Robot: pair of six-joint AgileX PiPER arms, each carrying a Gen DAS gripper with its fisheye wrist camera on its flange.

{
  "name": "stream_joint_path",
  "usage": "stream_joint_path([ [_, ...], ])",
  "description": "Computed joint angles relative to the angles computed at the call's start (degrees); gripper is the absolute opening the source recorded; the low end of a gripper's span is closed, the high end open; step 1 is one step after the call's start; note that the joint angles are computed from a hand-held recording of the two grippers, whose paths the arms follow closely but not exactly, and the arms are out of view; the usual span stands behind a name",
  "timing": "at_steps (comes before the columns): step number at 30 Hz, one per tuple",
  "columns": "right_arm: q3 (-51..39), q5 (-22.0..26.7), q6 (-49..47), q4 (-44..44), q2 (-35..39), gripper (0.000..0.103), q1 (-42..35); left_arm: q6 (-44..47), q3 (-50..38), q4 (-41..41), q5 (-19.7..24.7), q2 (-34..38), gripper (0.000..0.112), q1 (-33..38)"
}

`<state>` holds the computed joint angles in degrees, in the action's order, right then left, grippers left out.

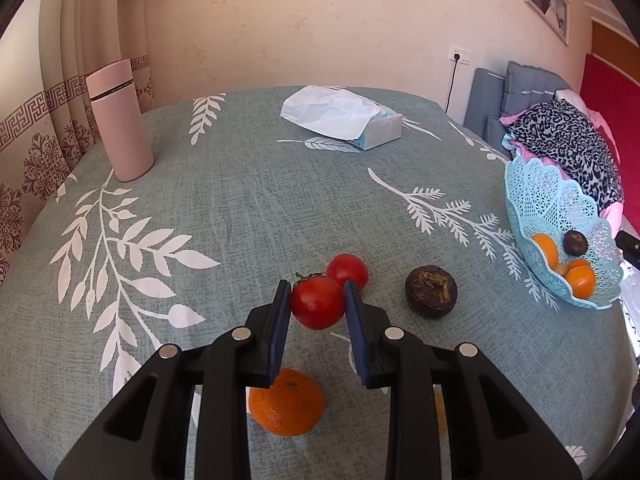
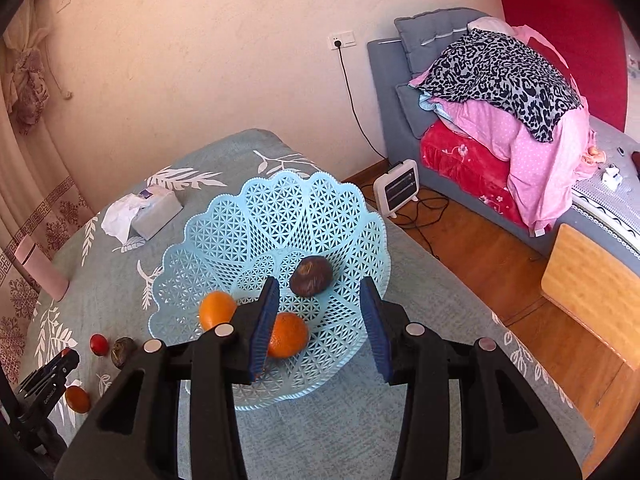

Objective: Organize fruits
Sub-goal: 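Carry the red tomato into the blue basket with the left tool and open it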

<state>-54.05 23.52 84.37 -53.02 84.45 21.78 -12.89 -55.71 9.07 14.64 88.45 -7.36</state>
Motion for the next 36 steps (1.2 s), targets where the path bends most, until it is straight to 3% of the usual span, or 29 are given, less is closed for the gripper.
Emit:
stream_joint_path([
  [4,1.8,-1.7,1.8,-0.9,-1.2,0.044,-1.5,-0.7,-0.9,0.1,1.2,-0.4,0.028,-2.5],
  [6,2.5,-2.1,4.0,-2.6,-1.6,0.053,-1.8,-2.3,-1.9,1.4,1.9,0.0,0.028,-4.2],
  [12,4.6,-2.2,10.5,-9.5,-1.9,0.056,-1.1,-13.1,-5.3,11.9,4.2,2.1,0.028,-11.0],
  [16,5.8,-4.4,11.6,-10.2,-1.9,0.056,-2.2,-10.1,-9.2,8.0,6.0,4.4,0.028,-14.5],
  [21,6.9,-5.9,13.4,-12.0,-2.1,0.056,-2.7,-11.3,-13.7,8.9,7.5,7.4,0.028,-18.9],
  [31,7.7,-6.5,13.8,-13.2,-3.7,0.056,-4.0,0.3,-20.9,-4.1,9.4,12.0,0.028,-21.9],
  [35,7.8,-6.7,14.0,-13.2,-3.9,0.056,-4.4,2.0,-18.2,-7.6,9.3,10.4,0.062,-19.6],
  [36,7.8,-6.8,13.9,-13.2,-3.8,0.056,-4.4,1.9,-16.6,-7.7,8.6,9.5,0.063,-18.8],
])
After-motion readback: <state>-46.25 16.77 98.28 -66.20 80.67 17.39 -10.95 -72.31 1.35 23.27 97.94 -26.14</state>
